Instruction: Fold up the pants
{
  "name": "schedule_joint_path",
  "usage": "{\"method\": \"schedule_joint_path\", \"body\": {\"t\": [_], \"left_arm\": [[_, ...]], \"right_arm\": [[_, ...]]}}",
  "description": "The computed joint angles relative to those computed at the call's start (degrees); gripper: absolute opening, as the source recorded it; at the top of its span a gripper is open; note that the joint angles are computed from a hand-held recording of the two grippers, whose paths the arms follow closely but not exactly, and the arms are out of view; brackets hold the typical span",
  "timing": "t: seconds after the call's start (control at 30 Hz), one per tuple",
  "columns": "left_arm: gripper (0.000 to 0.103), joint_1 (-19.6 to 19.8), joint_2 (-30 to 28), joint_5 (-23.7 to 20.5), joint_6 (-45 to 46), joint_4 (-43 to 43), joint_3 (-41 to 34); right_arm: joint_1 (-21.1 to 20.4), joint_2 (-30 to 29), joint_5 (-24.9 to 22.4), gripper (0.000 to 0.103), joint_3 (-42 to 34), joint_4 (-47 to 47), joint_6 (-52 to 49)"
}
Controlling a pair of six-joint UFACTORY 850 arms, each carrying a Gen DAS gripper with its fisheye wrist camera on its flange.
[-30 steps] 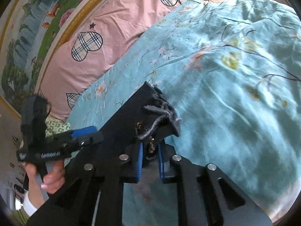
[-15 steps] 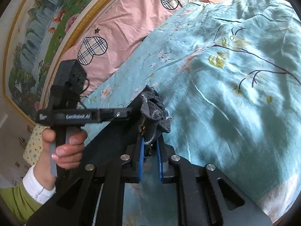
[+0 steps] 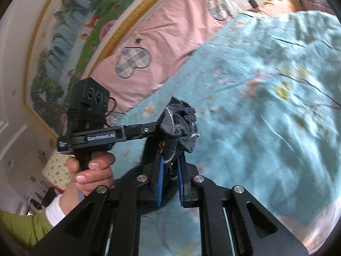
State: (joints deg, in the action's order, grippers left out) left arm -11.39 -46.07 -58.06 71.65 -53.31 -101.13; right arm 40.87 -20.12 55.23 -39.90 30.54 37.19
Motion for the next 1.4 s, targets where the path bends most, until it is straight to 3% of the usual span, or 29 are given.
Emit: {"method": "schedule_joint_path", "body": {"t": [0.27, 0.7, 1.4], "left_arm": [[0.010, 4.79, 5.85, -1.19, 4.45, -7.53, 7.73], [0.010, 12.61, 7.98, -3.11, 7.30, -13.64, 14.90], [0.009, 19.10, 3.57, -2.36, 5.27, -17.75, 18.09]], "right_arm": [[-1.03, -1.36, 3.24, 0.013, -3.31, -15.39, 4.16], [-1.91, -8.59, -0.81, 0.013, -13.02, -29.41, 11.61], [-1.11, -16.98, -20.11, 0.015, -26.86, -35.34, 11.79]]}}
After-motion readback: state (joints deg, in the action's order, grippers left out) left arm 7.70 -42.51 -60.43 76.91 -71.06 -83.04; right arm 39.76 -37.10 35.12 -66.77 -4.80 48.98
